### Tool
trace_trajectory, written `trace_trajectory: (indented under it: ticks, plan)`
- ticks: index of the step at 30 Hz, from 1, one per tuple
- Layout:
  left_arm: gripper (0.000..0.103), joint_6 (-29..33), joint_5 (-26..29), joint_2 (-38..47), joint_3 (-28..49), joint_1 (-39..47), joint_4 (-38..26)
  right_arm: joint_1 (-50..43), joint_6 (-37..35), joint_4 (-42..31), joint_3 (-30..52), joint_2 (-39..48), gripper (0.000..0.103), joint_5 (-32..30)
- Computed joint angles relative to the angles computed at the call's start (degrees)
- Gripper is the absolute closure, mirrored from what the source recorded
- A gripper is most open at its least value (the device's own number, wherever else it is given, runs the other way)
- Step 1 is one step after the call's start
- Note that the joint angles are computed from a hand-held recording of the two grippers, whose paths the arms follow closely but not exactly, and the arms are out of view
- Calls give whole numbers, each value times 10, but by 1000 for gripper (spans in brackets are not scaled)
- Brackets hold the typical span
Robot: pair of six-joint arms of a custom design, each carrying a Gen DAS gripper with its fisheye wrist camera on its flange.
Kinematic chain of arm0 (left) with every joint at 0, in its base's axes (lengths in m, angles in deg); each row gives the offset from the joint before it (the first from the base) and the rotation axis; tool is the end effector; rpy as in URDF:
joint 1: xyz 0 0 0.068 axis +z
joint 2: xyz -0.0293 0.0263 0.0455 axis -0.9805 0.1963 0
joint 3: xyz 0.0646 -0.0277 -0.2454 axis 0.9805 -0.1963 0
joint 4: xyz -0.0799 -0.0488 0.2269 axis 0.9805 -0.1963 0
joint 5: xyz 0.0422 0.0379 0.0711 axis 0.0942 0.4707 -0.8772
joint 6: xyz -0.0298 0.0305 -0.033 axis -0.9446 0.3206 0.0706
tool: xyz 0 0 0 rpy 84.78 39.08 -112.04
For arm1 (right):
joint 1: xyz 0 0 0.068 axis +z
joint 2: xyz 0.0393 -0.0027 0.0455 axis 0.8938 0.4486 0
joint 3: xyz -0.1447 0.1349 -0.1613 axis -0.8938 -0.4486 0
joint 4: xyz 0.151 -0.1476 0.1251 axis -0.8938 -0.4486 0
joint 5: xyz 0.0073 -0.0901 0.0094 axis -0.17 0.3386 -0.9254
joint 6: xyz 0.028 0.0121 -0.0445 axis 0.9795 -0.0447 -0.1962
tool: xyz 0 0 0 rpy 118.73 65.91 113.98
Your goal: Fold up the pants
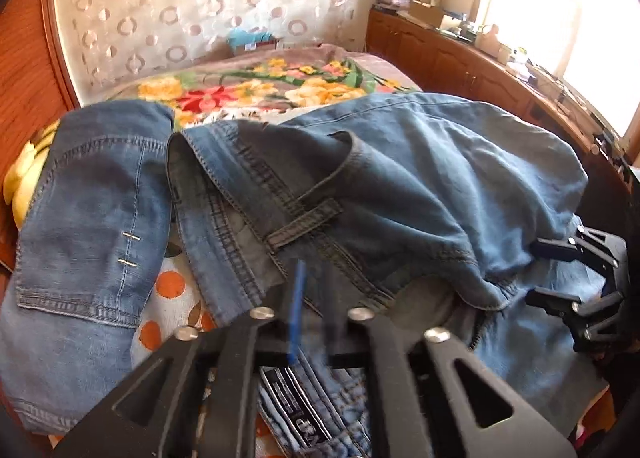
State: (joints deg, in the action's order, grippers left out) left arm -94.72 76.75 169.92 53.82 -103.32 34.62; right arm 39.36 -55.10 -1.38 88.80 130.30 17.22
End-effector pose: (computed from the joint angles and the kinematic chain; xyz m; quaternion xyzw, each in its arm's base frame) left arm 0.2642 -0.1180 0.2277 0.0622 0.9450 -0.0721 0.3130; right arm 0.2760 -0.0970 0.2293 -0.3026 0.8647 0.1462 0.3732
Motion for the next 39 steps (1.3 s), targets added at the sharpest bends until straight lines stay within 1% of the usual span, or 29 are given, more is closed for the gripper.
trace_trajectory:
  ticks: [1, 3, 4, 8, 11, 14, 19, 22, 25, 29, 32, 34, 36, 37, 39]
  plan:
    - [74, 0, 9, 10, 2, 9, 6, 4, 5, 8, -7, -2, 46, 2]
    - [58, -3, 18, 34, 13, 24, 9, 4, 5, 9, -9, -6, 46, 2]
    - [56, -5, 19, 42, 18, 29, 11, 6, 9, 16, -15, -7, 46, 3]
    - [55, -6, 21, 66, 39, 53, 25, 5, 9, 13, -14, -5, 46, 0]
    - [55, -3, 39, 90, 65, 77, 32, 5, 11, 12, -12, -4, 46, -3]
    - [55, -2, 34, 116, 94, 92, 38, 4, 12, 6, -9, -1, 46, -7]
    - [55, 8, 34, 162, 138, 104, 39, 3, 15, -3, -2, 4, 46, -12]
    - [55, 11, 48, 183, 150, 112, 43, 6, 23, -2, -2, 5, 46, -14]
    - [55, 6, 67, 183, 144, 118, 46, 8, 28, -2, 0, 8, 46, -16]
    - [56, 22, 127, 182, 136, 126, 47, 9, 30, -4, 3, 12, 46, -16]
    - [56, 35, 122, 172, 122, 116, 58, 13, 37, -1, 1, 10, 46, -14]
    - [59, 35, 133, 166, 114, 118, 67, 13, 37, -1, 1, 11, 46, -14]
    - [81, 32, 128, 157, 105, 121, 76, 14, 39, 0, 0, 9, 46, -13]
    - [85, 30, 127, 153, 101, 124, 79, 15, 42, 2, -2, 8, 46, -12]
    - [100, 23, 127, 148, 100, 130, 80, 16, 43, 6, -5, 5, 46, -11]
